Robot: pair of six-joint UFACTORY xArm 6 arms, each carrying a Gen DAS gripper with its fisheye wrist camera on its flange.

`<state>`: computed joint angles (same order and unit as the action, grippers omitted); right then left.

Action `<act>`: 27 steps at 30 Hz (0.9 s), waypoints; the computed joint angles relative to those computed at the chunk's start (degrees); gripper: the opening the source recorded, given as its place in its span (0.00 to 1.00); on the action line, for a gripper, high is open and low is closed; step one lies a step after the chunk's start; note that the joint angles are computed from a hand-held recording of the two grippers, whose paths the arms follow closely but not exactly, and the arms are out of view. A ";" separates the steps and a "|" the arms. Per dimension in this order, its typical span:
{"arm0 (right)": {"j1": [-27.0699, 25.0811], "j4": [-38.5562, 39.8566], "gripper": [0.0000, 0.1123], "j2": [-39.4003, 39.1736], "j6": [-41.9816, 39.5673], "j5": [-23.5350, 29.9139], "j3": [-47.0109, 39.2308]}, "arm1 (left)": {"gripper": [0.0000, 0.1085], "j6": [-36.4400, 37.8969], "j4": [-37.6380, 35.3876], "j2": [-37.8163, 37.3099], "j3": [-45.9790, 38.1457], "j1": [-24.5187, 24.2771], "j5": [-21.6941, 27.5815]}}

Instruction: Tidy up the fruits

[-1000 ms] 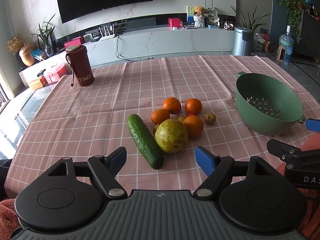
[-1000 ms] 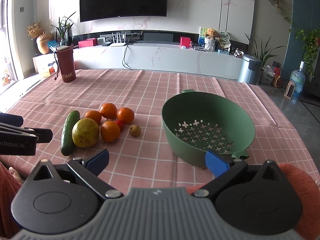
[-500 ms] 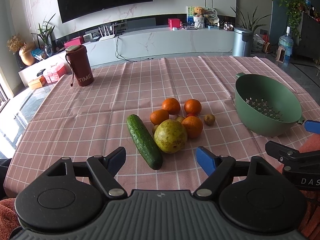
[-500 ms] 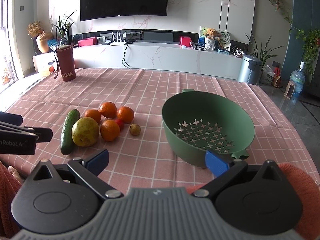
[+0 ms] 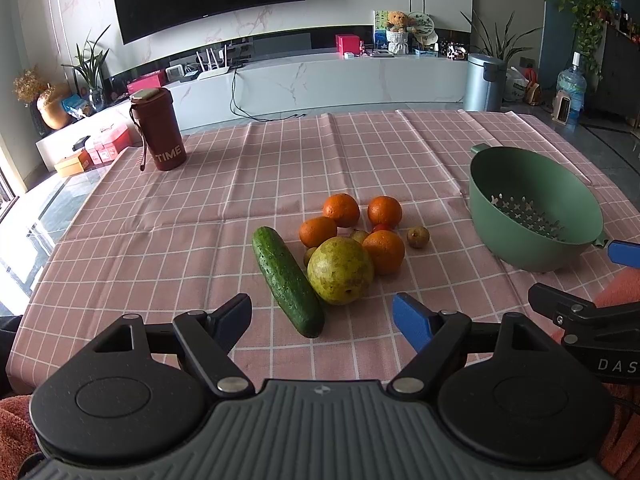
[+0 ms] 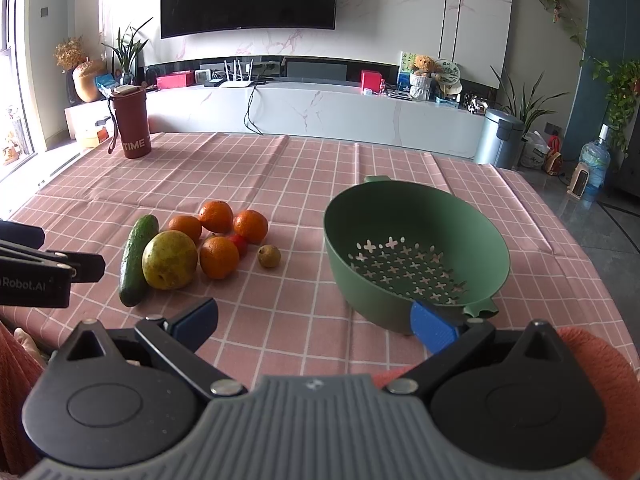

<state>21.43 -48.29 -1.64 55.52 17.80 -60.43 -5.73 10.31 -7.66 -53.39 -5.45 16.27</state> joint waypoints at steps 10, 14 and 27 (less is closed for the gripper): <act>-0.01 0.18 0.88 -0.03 -0.18 0.02 0.07 | 0.87 0.15 -0.10 -0.07 0.01 -0.07 0.12; -0.01 0.22 0.88 -0.02 -0.27 0.09 0.04 | 0.87 0.41 -0.49 0.16 -0.33 -0.21 0.40; -0.01 0.69 0.88 0.12 -0.74 0.17 0.15 | 0.87 0.84 -1.13 0.23 -0.31 -0.42 0.55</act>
